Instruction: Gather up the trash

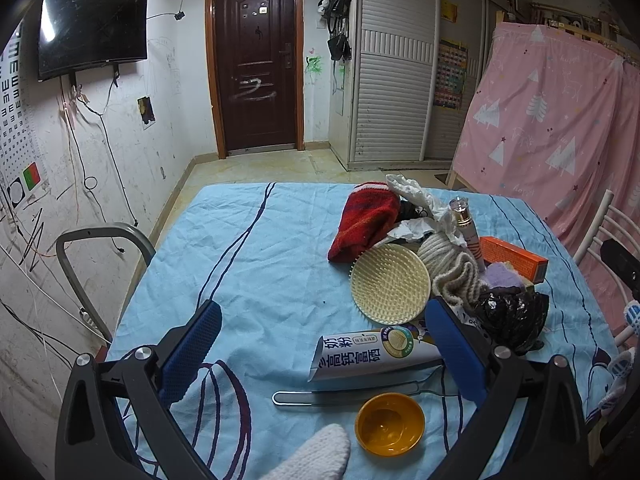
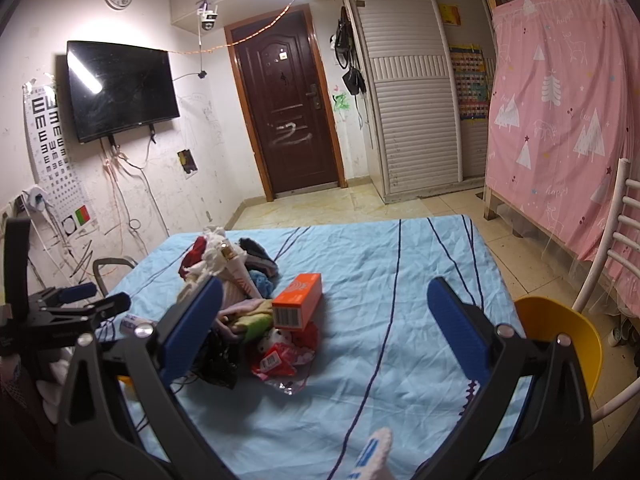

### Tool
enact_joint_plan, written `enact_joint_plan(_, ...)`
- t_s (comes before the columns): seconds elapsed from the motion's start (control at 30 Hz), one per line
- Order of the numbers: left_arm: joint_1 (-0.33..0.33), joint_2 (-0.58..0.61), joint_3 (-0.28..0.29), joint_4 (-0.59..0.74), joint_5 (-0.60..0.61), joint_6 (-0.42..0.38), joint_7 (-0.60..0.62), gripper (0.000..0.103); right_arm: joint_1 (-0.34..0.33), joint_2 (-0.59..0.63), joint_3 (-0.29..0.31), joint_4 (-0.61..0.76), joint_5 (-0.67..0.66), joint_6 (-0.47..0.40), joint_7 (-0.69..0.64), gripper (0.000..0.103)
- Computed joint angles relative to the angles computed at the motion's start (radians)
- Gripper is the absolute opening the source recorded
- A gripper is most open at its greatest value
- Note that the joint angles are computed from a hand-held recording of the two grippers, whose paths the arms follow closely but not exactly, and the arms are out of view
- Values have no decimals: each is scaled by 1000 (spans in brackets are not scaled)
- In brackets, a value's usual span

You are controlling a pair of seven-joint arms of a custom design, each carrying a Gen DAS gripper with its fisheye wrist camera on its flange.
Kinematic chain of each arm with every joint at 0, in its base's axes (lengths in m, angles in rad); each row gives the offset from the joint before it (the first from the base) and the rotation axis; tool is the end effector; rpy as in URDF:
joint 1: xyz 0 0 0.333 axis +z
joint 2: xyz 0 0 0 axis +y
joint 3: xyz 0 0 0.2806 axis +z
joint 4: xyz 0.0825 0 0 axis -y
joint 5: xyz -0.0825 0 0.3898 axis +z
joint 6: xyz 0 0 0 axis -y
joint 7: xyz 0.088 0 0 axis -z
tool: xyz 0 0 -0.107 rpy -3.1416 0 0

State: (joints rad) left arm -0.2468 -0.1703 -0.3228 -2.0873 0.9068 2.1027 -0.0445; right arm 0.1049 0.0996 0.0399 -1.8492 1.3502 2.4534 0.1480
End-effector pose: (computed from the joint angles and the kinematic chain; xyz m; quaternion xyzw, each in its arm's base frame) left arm 0.4734 -0.2661 0.4942 -0.8058 0.4113 -0.1969 0.3779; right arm 0.6250 0.0904 0.4857 -0.7543 0.3700 -0.1183 0.5293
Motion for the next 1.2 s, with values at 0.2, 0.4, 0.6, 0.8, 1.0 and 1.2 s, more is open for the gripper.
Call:
enact_joint_plan(0.2, 0, 2, 0, 1, 2, -1, -2, 93, -1, 0, 0, -1, 3, 0, -4, 98)
enact_joint_plan(0.4, -1, 2, 0, 2, -2, 0, 1, 93, 0, -1, 1, -2, 2, 1, -3, 98)
enact_joint_plan(0.6, -1, 2, 1, 2, -3, 1, 0, 93, 0, 0, 1, -2, 1, 1, -4, 98)
enact_joint_plan(0.8, -1, 2, 1, 2, -1, 0, 1, 93, 1, -1, 2, -3, 4, 3, -5, 98)
enact_joint_plan(1.0, -2, 4, 2, 3, -3, 2, 5, 93, 1, 3, 1, 1, 2, 3, -4, 98)
enact_joint_plan(1.2, -3, 2, 3, 1, -7, 6, 4, 93, -1, 14, 4, 15, -8, 7, 5, 98)
